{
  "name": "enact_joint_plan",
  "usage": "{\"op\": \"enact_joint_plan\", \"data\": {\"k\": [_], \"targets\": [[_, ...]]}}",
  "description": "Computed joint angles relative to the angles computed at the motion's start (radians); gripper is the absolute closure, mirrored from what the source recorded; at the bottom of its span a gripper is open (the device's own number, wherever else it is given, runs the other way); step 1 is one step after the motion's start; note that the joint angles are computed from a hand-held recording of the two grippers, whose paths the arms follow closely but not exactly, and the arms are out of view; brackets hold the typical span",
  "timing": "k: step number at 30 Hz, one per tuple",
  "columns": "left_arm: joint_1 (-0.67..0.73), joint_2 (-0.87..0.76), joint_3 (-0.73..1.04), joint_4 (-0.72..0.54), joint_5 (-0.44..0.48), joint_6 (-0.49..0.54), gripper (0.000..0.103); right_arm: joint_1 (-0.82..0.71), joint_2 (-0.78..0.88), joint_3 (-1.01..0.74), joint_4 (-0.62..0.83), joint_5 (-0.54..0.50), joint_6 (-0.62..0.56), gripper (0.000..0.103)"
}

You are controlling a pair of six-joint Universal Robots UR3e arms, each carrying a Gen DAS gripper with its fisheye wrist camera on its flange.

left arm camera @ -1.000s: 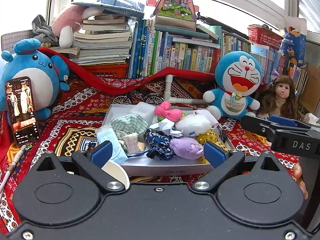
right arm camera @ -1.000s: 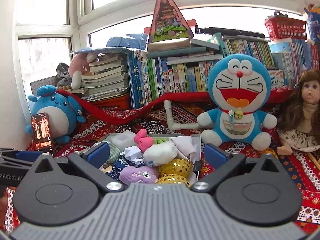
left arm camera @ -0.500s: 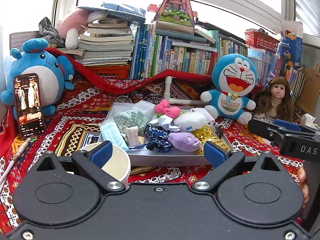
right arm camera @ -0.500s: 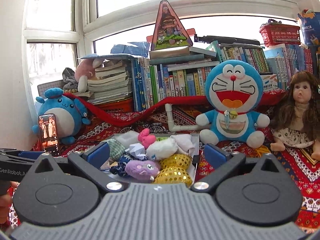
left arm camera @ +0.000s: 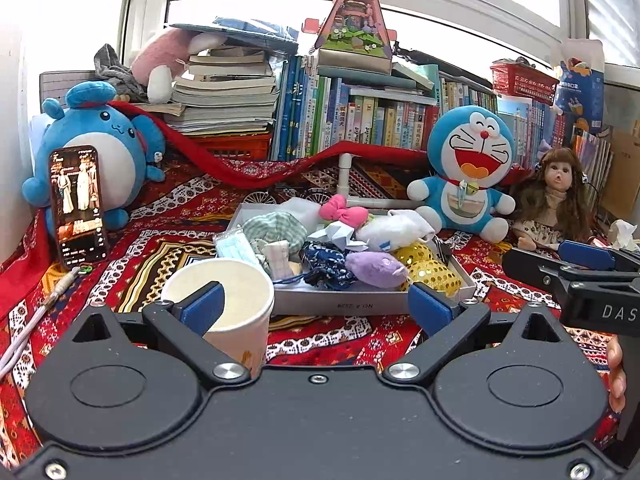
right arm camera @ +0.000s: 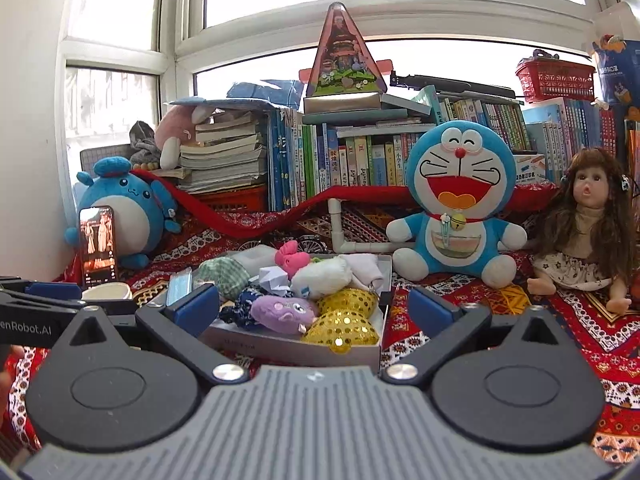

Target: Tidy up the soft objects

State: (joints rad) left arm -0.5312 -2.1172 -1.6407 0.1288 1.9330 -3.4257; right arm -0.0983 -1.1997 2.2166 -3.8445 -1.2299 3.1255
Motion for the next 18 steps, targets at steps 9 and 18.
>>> {"op": "enact_joint_plan", "data": {"k": [9,18], "targets": [[-0.025,0.003,-0.076,0.060,0.050,-0.024,0.005,0.023,0.002,0.068,-0.066,-0.042,-0.008,0.000],[-0.054,0.000,-0.138,0.095,0.118,-0.035,0.005,0.042,0.028,0.115,-0.127,-0.063,-0.041,0.000]]}}
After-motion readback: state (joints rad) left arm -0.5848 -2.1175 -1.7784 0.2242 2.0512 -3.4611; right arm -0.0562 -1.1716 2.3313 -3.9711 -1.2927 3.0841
